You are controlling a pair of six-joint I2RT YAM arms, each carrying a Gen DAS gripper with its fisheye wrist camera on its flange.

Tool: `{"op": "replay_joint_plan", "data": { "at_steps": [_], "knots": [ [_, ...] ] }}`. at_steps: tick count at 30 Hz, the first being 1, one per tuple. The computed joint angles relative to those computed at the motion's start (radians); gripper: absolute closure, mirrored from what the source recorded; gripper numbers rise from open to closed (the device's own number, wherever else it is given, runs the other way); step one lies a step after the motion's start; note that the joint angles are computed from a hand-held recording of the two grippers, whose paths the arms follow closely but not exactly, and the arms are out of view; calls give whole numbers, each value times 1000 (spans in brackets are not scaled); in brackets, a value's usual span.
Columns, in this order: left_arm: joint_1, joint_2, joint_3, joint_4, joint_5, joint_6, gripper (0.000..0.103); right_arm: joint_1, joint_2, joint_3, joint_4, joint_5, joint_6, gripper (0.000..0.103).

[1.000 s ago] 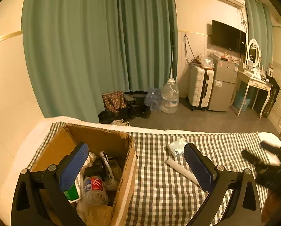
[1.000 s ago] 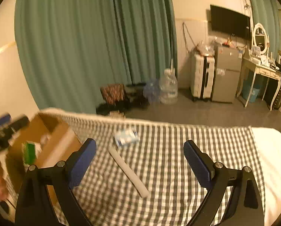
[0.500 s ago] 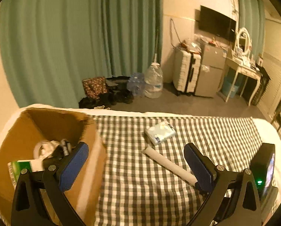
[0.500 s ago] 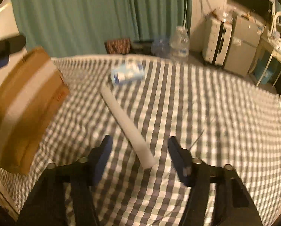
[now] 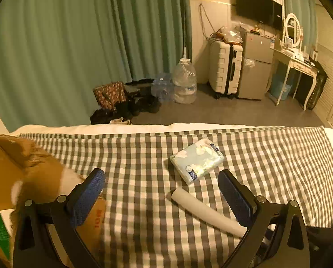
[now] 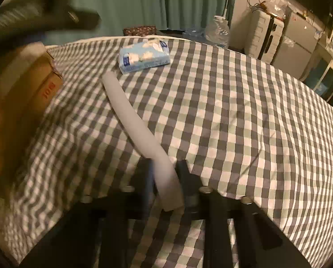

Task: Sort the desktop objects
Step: 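Move both grippers back over the bed toward the wet-wipe pack and foam tube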

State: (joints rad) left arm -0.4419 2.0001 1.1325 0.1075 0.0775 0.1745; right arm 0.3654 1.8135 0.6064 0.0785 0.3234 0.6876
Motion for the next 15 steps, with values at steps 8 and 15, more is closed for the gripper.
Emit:
{"op": "replay_joint_plan", "data": {
  "at_steps": [8,15],
  "knots": [
    [-58,150,155,-32,-42,8,0,-87,-151,-100,-34,65,9,97],
    [-111,256,257,-65,-93,12,0,-143,-248,-150,-60,117,26,98]
  ]
}}
